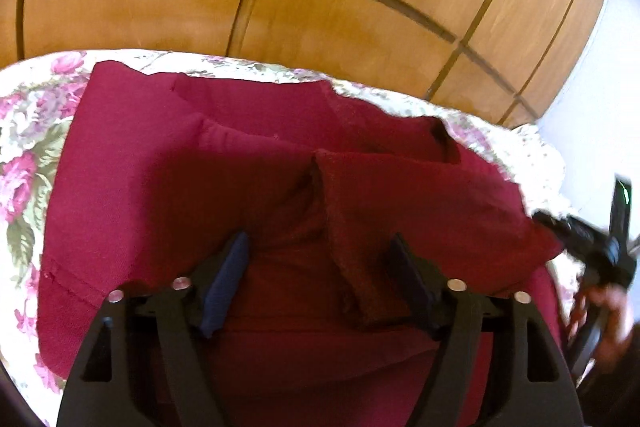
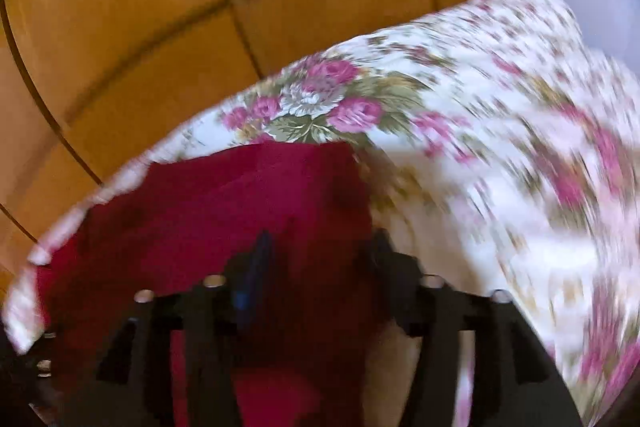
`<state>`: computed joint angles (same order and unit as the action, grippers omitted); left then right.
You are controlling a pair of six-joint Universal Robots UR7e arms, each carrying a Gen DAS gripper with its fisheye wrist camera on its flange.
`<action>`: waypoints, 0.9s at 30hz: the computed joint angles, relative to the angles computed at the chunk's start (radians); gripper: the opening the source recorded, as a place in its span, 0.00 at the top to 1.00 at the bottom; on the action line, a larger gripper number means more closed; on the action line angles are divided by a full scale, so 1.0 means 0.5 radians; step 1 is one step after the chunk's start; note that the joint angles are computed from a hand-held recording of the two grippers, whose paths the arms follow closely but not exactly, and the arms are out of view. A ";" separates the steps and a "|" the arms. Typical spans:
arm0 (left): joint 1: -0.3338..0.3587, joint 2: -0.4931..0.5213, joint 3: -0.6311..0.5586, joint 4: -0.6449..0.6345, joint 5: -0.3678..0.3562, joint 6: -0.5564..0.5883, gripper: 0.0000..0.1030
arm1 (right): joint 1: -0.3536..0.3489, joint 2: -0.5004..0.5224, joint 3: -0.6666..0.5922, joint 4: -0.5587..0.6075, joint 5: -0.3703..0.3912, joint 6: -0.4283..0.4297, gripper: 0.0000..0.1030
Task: Fold small clothes
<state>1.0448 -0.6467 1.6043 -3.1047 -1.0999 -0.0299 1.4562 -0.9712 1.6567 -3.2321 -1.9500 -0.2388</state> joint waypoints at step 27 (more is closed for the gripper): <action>-0.198 -1.123 1.487 -0.071 -0.157 -0.495 0.33 | -0.662 -1.204 1.517 0.371 1.209 -0.207 0.57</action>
<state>0.9456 -1.2083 2.3480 -3.1402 -1.1786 -0.2776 1.1251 -1.5733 2.4149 -3.0464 -1.3455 -0.3421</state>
